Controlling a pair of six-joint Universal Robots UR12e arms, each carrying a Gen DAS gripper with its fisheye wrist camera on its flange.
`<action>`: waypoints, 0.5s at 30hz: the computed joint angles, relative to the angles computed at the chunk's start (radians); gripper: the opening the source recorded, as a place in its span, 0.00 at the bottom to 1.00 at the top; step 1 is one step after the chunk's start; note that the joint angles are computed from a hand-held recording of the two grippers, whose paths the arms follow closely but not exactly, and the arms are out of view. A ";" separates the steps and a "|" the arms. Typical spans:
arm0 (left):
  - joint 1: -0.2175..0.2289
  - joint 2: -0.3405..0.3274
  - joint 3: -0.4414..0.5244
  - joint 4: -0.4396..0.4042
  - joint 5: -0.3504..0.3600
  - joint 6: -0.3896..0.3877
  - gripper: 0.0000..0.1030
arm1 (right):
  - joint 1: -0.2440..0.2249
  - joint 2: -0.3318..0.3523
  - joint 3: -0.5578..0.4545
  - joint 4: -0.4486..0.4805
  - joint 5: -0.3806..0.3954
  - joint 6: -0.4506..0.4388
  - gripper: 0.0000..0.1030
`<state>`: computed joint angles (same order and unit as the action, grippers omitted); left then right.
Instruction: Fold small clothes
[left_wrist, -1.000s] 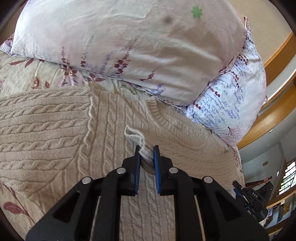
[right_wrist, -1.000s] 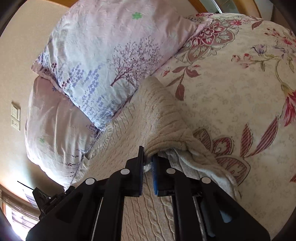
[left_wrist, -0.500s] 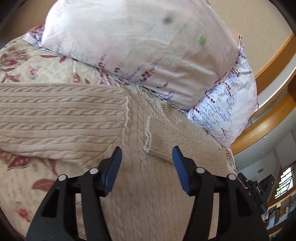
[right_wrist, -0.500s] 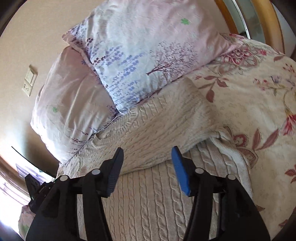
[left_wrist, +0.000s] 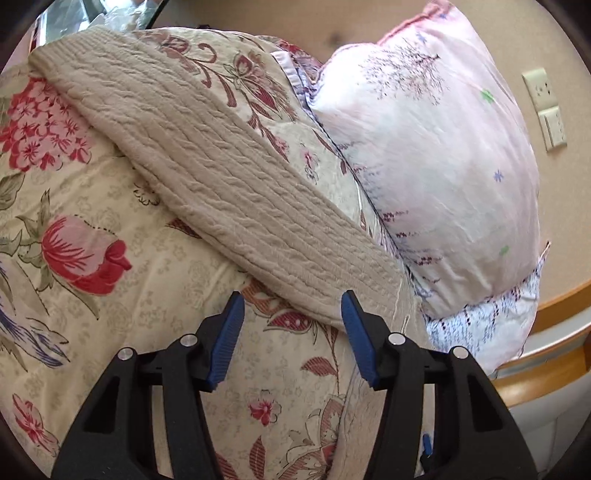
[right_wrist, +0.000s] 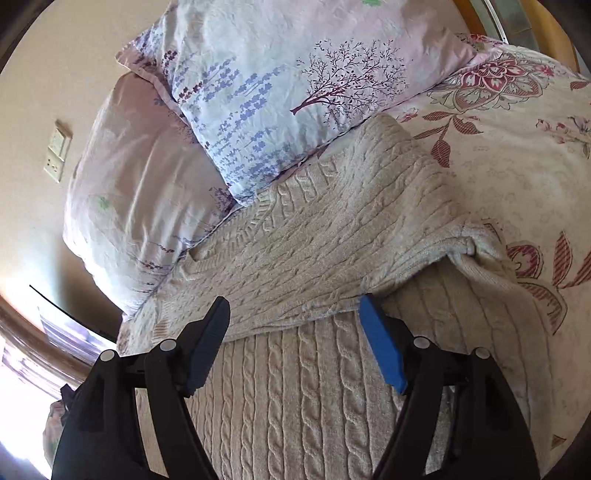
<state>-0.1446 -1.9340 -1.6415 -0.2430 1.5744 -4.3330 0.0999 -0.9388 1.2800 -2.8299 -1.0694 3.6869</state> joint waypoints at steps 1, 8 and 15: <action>0.000 -0.002 -0.002 0.013 0.020 -0.024 0.52 | -0.002 0.000 0.010 -0.029 0.009 0.002 0.72; 0.017 -0.013 -0.020 0.088 0.099 -0.152 0.42 | -0.014 0.010 0.023 -0.125 0.076 0.029 0.79; 0.028 -0.032 -0.017 0.134 0.093 -0.181 0.08 | -0.020 0.018 0.027 -0.173 0.109 0.053 0.83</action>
<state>-0.1167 -1.9656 -1.6581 -0.1090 1.6676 -4.5137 0.0798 -0.9212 1.3065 -3.0026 -0.9601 3.7395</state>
